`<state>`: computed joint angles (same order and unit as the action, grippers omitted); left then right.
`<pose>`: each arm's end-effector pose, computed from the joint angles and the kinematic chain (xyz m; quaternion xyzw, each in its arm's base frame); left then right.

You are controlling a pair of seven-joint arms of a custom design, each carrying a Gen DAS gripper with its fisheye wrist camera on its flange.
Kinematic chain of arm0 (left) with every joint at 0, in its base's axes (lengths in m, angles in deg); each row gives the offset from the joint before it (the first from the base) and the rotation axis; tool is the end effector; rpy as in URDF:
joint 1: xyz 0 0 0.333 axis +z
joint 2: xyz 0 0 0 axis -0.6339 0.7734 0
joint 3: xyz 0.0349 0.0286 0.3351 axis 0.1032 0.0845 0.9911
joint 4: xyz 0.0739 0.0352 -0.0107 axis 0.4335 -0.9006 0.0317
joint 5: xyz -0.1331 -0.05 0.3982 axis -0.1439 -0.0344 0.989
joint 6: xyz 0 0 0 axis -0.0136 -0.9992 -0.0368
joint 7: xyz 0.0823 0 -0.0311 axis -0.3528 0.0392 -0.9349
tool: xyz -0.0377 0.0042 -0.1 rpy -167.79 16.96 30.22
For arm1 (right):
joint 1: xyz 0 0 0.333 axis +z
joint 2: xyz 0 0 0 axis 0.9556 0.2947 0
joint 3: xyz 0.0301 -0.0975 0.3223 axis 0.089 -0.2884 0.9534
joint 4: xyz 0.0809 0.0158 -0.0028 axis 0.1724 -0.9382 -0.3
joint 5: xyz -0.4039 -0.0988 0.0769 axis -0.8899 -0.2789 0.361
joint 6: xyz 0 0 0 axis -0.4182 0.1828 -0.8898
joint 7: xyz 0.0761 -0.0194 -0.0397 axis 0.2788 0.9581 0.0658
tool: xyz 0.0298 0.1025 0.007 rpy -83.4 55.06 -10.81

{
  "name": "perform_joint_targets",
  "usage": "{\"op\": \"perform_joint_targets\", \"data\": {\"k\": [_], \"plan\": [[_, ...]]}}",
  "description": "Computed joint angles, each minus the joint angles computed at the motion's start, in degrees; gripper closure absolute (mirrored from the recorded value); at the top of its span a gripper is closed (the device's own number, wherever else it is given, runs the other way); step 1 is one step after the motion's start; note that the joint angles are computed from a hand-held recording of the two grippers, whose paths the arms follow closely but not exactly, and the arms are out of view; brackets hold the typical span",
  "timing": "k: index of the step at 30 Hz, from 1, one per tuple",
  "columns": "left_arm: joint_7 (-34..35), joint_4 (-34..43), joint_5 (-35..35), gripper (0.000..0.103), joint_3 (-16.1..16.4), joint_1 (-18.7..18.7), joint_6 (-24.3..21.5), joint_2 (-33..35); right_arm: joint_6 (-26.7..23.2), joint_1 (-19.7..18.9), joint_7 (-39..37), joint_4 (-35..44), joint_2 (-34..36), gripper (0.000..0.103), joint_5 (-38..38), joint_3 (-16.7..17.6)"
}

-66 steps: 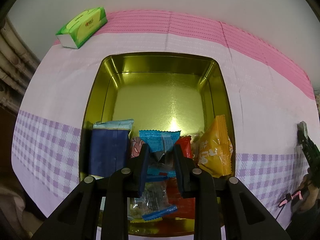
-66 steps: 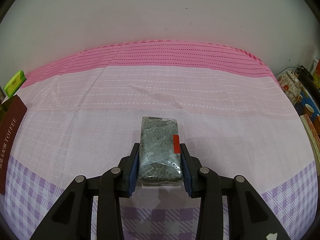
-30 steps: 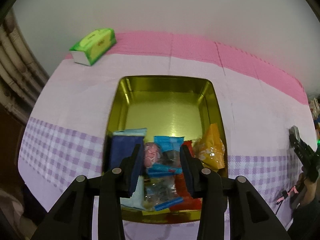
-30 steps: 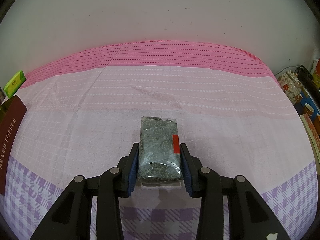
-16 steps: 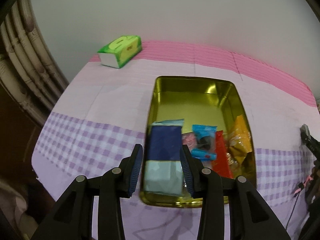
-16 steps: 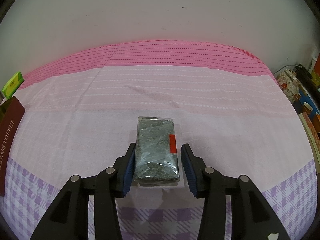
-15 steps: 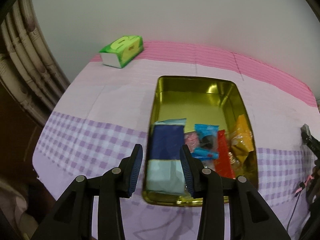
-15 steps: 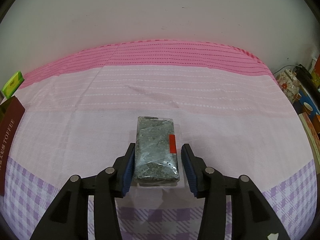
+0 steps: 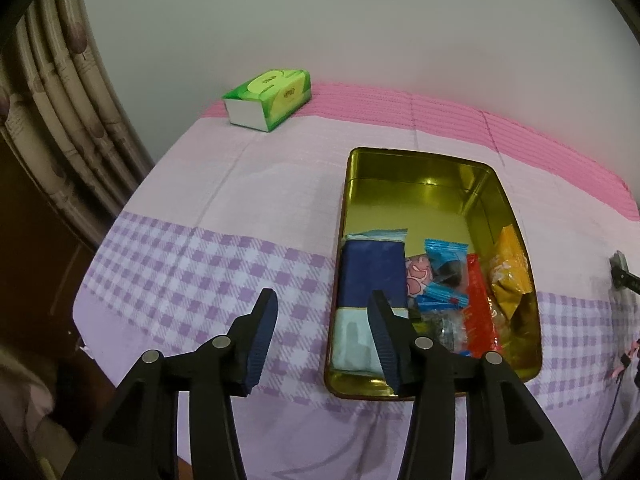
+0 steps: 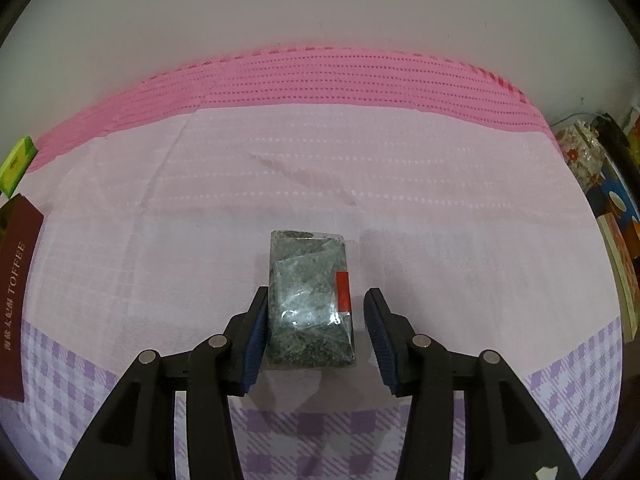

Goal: Organize snacks
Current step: 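Carry the grey-green packet into the tin and open the right gripper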

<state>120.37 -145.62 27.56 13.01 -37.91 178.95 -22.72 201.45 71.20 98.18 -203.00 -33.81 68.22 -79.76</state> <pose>0.5365 0.0056 0.5452 -0.6651 0.6827 -0.2047 0.2228 0.5151 0.0217 0.5036 -0.5481 0.7981 -0.2204 0.1188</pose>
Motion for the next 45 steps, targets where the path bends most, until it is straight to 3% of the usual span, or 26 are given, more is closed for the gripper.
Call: {"op": "perform_joint_targets", "data": {"k": [4,16,22,45], "plan": [[1.8,0.2,-2.3,0.053,0.8,-0.5,-0.6,0.2,-1.4,0.2,0.7,0.6,0.1,0.07,-0.4,0.5],[3.7,0.1,-5.5,0.052,1.0,-0.4,-1.2,0.2,-3.5,0.9,4.9,0.8,-0.2,0.07,-2.7,1.0],[3.4,0.1,-6.1,0.051,1.0,-0.1,-1.3,0.1,-1.9,1.1,7.5,0.1,-1.3,0.07,-3.3,1.7],[-0.9,-0.5,-2.5,0.048,0.4,1.0,-0.9,-0.2,5.7,15.5,-2.4,13.5,8.6,0.07,7.0,4.9]]}}
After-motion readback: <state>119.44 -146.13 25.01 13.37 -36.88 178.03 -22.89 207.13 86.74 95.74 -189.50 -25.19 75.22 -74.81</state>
